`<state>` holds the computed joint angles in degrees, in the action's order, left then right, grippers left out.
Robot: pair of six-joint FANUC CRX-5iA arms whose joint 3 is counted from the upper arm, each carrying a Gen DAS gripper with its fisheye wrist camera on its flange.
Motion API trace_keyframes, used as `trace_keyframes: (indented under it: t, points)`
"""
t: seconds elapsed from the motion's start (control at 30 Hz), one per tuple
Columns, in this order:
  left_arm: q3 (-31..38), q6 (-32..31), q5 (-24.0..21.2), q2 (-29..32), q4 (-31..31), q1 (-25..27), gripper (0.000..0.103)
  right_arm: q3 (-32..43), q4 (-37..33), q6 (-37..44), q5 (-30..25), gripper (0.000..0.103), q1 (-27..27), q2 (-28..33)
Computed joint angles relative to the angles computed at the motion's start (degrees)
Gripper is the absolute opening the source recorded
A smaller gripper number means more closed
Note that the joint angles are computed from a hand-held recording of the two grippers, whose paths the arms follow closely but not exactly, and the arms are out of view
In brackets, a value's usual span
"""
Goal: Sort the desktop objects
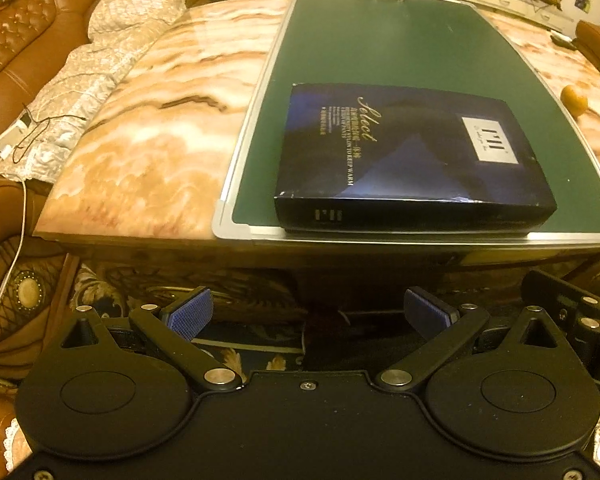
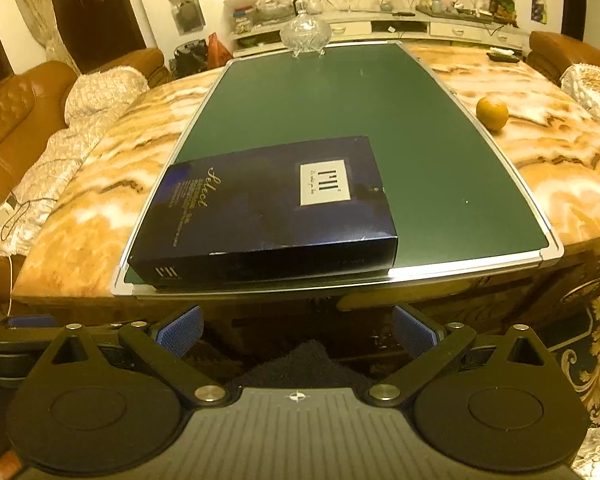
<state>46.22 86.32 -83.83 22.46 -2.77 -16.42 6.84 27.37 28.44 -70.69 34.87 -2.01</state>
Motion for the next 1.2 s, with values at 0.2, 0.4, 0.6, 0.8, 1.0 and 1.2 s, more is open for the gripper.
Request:
trace_keyframes:
  t: [0.2,0.4,0.6,0.8,1.0,1.2]
  points:
    - [0.3,0.0,-0.5,0.1,-0.4,0.3,0.103,1.3,-0.2,0.9,-1.2,0.103,0.6,0.9]
    - [0.6,0.3,-0.7,0.4,-0.5,0.4,0.103,3.2,-0.6,1.9,-2.9,0.103,0.4,2.2]
    - [1.8,0.6,-1.2,1.2,-1.0,0.4,0.103,6.0,-0.9,2.9,-4.8,0.103,-0.4,4.3]
    - [3.7,0.9,-1.4,2.4,-1.5,0.4,0.103,8.4,-2.2,4.1,-5.1,0.103,-1.5,5.9]
    - [5.3,0.6,-1.3,4.0,-2.1,0.1,0.103,10.1,-3.1,5.8,-5.3,0.103,-2.7,7.6]
    - [7.0,0.7,-1.8,5.3,-2.3,-0.1,0.103,11.1,-3.9,7.1,-5.7,0.103,-3.7,8.7]
